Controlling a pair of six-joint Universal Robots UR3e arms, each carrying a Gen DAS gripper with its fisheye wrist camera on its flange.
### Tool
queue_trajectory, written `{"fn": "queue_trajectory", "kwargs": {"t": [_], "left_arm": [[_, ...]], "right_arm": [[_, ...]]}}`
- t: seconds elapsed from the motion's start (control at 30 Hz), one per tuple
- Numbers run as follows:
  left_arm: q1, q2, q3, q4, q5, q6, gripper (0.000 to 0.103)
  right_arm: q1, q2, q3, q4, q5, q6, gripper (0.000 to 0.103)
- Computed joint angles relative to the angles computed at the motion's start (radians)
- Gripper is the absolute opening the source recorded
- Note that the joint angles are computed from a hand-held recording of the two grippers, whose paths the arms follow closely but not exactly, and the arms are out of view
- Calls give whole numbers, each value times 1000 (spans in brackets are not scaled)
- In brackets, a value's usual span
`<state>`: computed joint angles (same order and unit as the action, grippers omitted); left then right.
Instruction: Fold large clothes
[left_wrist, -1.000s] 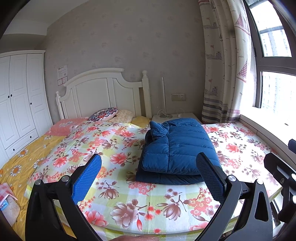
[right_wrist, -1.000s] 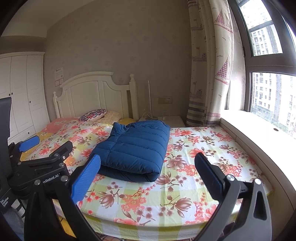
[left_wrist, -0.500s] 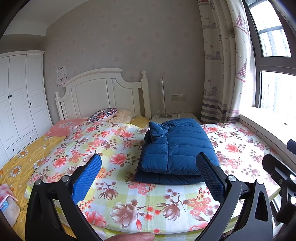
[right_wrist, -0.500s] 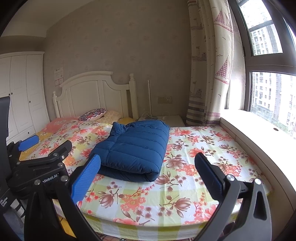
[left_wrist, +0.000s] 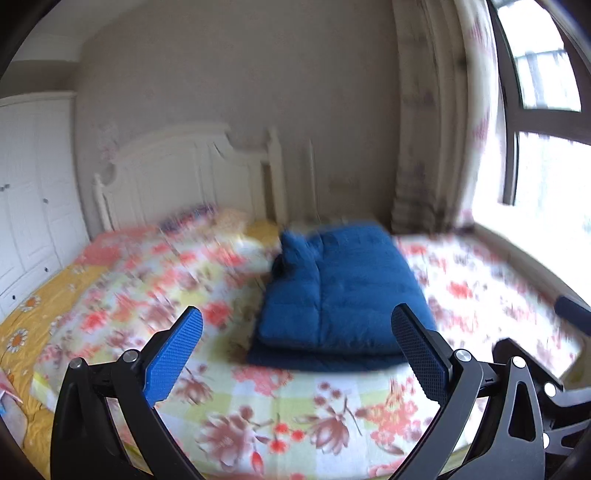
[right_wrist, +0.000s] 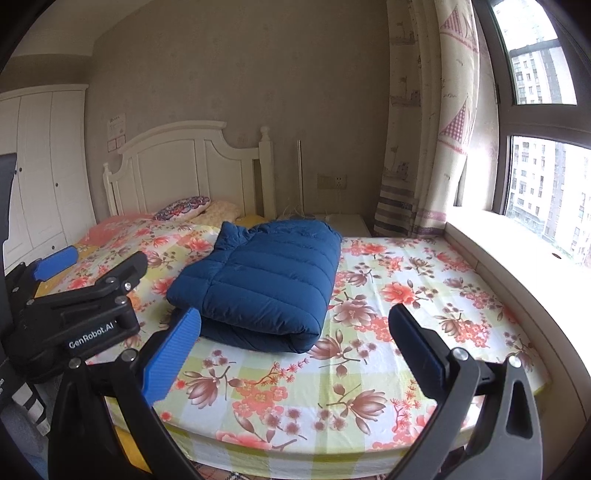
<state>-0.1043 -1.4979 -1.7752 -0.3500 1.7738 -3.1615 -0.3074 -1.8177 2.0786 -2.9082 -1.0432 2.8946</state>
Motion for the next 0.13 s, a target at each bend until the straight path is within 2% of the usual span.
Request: {"fn": "queue_trajectory", "kwargs": {"t": [0.1, 0.13], "left_arm": [[39, -104, 70, -60, -27, -2, 99], [83, -127, 90, -98, -83, -11, 99]], "right_arm": [[60, 152, -79, -46, -64, 9, 101], [82, 225, -129, -47, -93, 10, 101]]}}
